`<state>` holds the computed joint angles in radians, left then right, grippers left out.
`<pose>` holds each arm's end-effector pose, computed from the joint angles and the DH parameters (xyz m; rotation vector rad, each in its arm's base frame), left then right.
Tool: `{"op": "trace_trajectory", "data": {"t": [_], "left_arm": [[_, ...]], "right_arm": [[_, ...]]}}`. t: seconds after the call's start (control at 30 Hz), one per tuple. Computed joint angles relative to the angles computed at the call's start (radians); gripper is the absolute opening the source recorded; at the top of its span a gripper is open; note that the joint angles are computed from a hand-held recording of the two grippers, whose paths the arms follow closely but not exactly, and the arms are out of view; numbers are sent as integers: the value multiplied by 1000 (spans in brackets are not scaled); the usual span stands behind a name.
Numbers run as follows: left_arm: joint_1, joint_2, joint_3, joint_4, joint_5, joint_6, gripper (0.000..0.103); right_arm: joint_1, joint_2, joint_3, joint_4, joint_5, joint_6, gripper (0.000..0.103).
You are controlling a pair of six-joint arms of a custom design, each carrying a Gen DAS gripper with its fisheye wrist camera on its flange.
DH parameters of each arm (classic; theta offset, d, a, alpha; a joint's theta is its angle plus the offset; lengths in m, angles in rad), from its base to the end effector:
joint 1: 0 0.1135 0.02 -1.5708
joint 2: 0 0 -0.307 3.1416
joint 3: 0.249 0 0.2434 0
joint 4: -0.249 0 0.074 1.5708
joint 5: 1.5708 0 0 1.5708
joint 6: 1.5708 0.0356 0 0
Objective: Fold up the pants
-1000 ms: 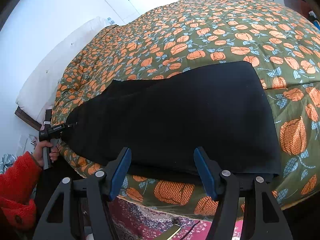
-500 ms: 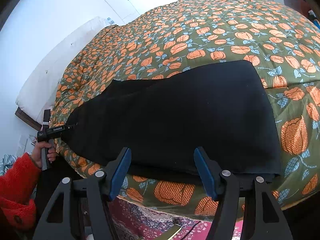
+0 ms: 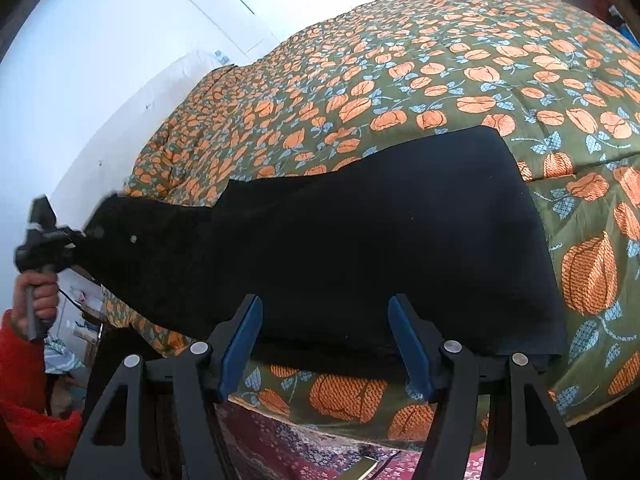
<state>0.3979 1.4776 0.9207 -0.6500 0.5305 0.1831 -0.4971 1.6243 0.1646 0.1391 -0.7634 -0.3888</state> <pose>0.2473 0.0844 0.2476 -0.1493 2.5949 -0.5389 0.1408 -0.0484 0.0957 0.0093 2.4934 0.7689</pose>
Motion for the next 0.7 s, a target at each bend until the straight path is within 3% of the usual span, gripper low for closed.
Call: {"op": "trace_trajectory", "data": {"t": [0.13, 0.23, 0.37, 0.47, 0.57, 0.6, 0.7], "left_arm": [[-327, -16, -62, 145, -72, -173, 12], [-568, 74, -116, 322, -168, -291, 14], [-728, 189, -166, 505, -174, -362, 25], [-773, 131, -174, 453, -154, -359, 38], [-708, -66, -223, 433, -150, -312, 73], [-672, -121, -242, 436, -171, -297, 81], [-535, -260, -293, 427, -278, -225, 83]], "right_arm": [[-52, 0, 23, -53, -22, -51, 66], [-82, -24, 20, -77, -33, -71, 66], [-150, -38, 29, -119, -50, -118, 66], [-215, -39, 48, -155, -58, -160, 66], [-327, -62, 70, -222, -102, -224, 66], [-353, -67, 75, -233, -116, -235, 66], [-408, -63, 92, -244, -138, -236, 66]]}}
